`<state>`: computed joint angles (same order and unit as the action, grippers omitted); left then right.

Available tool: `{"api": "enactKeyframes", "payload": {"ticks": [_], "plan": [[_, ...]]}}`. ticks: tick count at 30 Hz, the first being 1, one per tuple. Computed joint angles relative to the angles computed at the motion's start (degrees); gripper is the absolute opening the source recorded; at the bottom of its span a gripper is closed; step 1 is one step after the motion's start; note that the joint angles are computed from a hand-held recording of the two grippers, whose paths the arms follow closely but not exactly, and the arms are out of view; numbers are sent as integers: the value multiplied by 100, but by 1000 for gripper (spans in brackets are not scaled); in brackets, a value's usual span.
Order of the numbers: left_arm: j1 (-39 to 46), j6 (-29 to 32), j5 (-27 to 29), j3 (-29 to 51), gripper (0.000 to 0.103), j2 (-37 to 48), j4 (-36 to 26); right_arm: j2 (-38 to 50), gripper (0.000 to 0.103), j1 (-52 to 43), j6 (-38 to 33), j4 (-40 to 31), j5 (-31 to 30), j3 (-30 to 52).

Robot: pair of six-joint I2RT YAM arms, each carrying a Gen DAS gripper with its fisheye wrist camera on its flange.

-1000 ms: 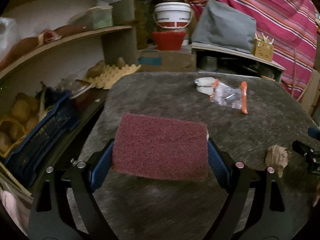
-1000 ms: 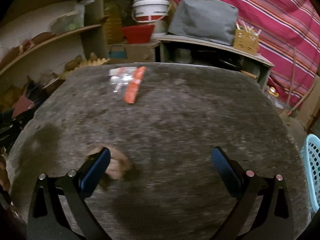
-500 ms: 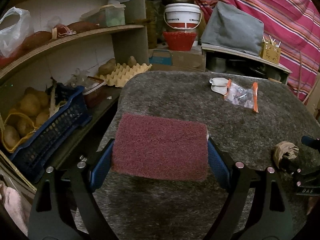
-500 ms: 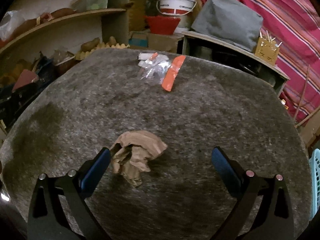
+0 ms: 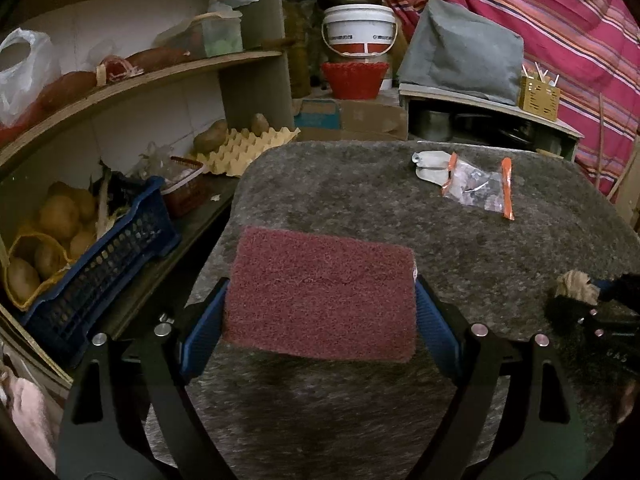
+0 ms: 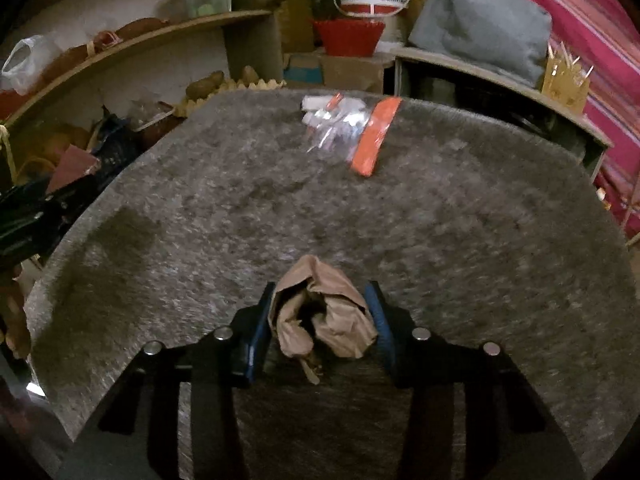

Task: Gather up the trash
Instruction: 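Carry the pad and tan cloth to the blue basket and release them inside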

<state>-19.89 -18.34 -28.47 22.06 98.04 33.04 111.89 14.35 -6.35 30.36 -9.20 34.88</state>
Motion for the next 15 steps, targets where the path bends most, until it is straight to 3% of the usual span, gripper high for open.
{"api": "enactKeyframes", "payload": {"ticks": [9, 15], "plan": [[-759, -488, -338, 762, 85, 68, -686, -681, 45, -1317, -652, -181, -555, -217], [-1647, -724, -791, 1692, 85, 407, -1266, -1128, 45, -2890, -1540, -940, -1257, 226]]}}
